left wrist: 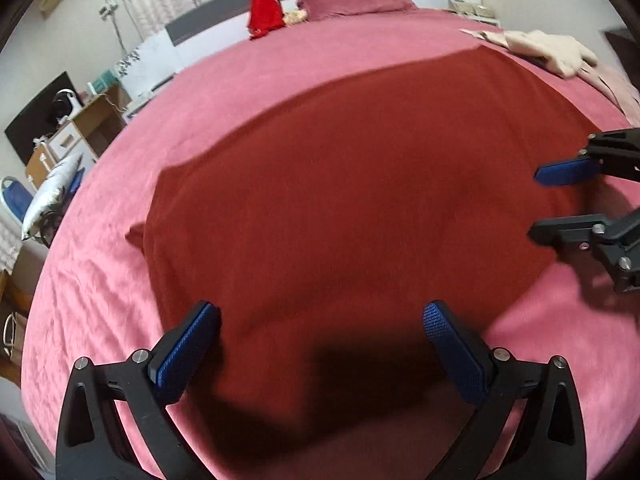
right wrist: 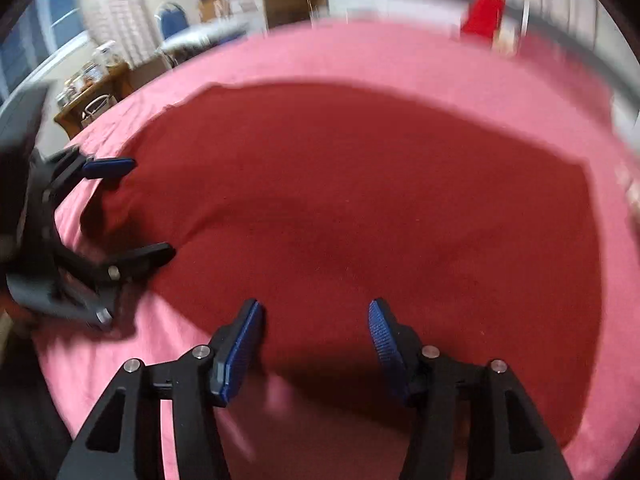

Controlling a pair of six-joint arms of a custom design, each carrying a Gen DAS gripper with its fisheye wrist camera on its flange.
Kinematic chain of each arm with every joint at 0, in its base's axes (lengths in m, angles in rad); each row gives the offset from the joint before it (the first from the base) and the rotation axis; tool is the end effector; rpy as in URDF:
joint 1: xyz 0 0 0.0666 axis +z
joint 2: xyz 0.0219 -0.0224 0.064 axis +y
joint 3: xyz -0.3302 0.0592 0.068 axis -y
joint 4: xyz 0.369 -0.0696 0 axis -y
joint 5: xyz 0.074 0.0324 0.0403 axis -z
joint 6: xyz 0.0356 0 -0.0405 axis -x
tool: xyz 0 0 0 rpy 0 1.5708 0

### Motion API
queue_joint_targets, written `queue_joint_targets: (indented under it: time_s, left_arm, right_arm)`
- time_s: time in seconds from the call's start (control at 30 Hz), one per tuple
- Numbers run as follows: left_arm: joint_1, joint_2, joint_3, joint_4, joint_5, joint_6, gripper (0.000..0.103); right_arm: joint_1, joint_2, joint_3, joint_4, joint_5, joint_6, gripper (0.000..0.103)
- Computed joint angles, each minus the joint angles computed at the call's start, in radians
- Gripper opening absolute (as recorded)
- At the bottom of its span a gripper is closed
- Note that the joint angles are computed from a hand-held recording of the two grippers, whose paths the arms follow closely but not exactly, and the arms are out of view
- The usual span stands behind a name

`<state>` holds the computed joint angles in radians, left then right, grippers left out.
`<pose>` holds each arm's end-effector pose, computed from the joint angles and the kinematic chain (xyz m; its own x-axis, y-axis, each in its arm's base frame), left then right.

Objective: Fold clothes

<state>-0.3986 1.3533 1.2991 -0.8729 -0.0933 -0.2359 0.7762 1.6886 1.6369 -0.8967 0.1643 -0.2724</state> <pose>0.4168 -0.1724 0.3600 -0.6385 0.5214 -0.5661 0.4979 0.8407 0.2127 0.4041 0.3880 0.3427 -0.7260 -0.3408 -0.5972 -0.4441 0.8955 0.0289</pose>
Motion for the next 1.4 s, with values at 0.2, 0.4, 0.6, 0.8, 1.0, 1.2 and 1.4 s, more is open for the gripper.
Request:
queue_joint_targets:
  time_s: [0.2, 0.4, 0.6, 0.8, 1.0, 1.2, 1.4]
  left_arm:
    - [0.027, -0.078, -0.033, -0.095, 0.09, -0.157, 0.103]
    - [0.069, -0.074, -0.035, 0.024, 0.062, 0.018, 0.103]
    - [0.157, -0.019, 0.006, -0.109, 0.128, 0.157, 0.103]
    - [0.182, -0.057, 0.04, -0.113, 0.105, 0.159, 0.103]
    - [0.127, 0.048, 0.149, 0.129, 0.073, 0.387, 0.103]
    - [0.076, 0.376, 0.508, 0.001, -0.005, 0.349, 0.103]
    - [0.134, 0.462, 0.545, -0.04, 0.032, 0.309, 0.103]
  right_arm:
    - [-0.009, -0.125, -0.081, -0.05, -0.073, 0.086, 0.06]
    - [-0.138, -0.231, -0.174, 0.045, 0.013, 0.099, 0.06]
    - [-0.269, -0.311, -0.351, 0.033, -0.078, -0.021, 0.067]
    - [-0.298, -0.413, -0.382, 0.0, -0.063, -0.079, 0.067]
    - [-0.275, -0.291, -0.204, 0.129, -0.013, -0.008, 0.068]
    - [-0.279, -0.042, 0.069, 0.032, -0.044, 0.076, 0.068]
    - [-0.266, 0.106, 0.182, -0.02, -0.006, 0.156, 0.067]
